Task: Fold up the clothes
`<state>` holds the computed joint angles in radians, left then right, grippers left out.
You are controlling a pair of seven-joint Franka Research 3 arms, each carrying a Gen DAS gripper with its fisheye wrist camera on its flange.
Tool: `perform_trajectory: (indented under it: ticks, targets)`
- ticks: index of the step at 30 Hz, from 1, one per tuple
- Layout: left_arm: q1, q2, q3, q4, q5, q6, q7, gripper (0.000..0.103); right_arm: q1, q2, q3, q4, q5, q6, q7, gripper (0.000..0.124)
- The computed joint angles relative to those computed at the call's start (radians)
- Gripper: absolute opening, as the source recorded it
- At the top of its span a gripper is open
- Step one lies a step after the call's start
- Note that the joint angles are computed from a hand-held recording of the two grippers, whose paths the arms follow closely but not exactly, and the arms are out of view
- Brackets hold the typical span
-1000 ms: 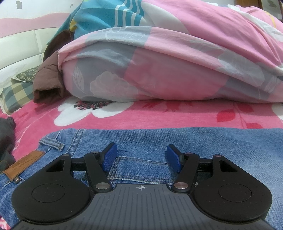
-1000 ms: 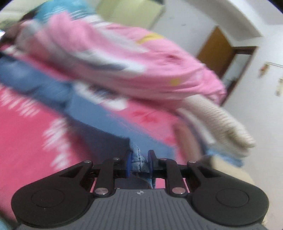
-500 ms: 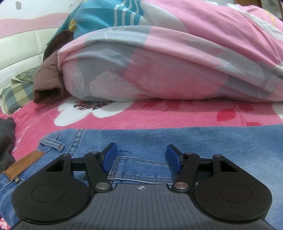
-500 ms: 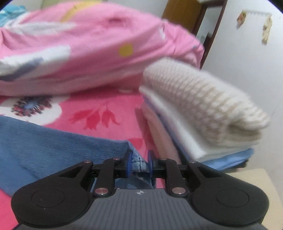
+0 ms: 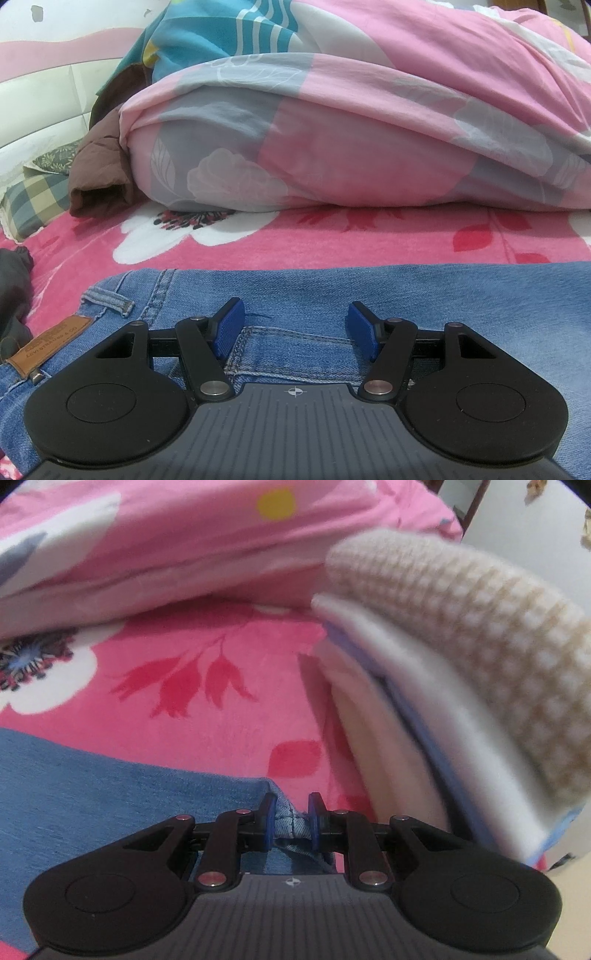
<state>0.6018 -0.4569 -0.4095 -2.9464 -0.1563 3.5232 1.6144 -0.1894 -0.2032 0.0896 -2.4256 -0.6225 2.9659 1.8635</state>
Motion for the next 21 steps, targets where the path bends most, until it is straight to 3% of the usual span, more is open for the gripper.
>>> perform_trajectory:
  ticks: [2,5,8,11,14,18,21]
  targets:
    - [-0.002,0.000,0.002,0.000,0.001,0.000,0.001,0.063,-0.025,0.025,0.019,0.006,-0.063,0.012,0.048,0.019]
    - [-0.004,0.000,0.005,0.000,0.002,-0.001,0.001,0.063,-0.077,0.047,0.047,0.019,-0.257,0.036,0.224,0.024]
    - [-0.006,0.002,0.009,0.001,0.003,0.000,0.002,0.063,-0.076,0.048,0.040,0.031,-0.365,0.022,0.337,0.032]
    - [-0.008,0.002,0.011,0.001,0.003,0.000,0.002,0.063,-0.071,0.031,0.042,0.043,-0.499,-0.040,0.458,0.044]
    - [-0.008,0.003,0.012,0.002,0.003,0.000,0.002,0.063,-0.053,0.012,0.043,0.051,-0.619,-0.121,0.562,0.044]
    - [-0.008,0.003,0.011,0.003,0.002,-0.002,0.002,0.063,0.008,-0.050,-0.024,0.014,-0.525,-0.127,0.549,0.044]
    - [-0.008,0.002,0.010,0.003,0.002,-0.004,0.001,0.063,0.076,-0.172,-0.115,-0.099,-0.270,-0.011,0.426,0.044]
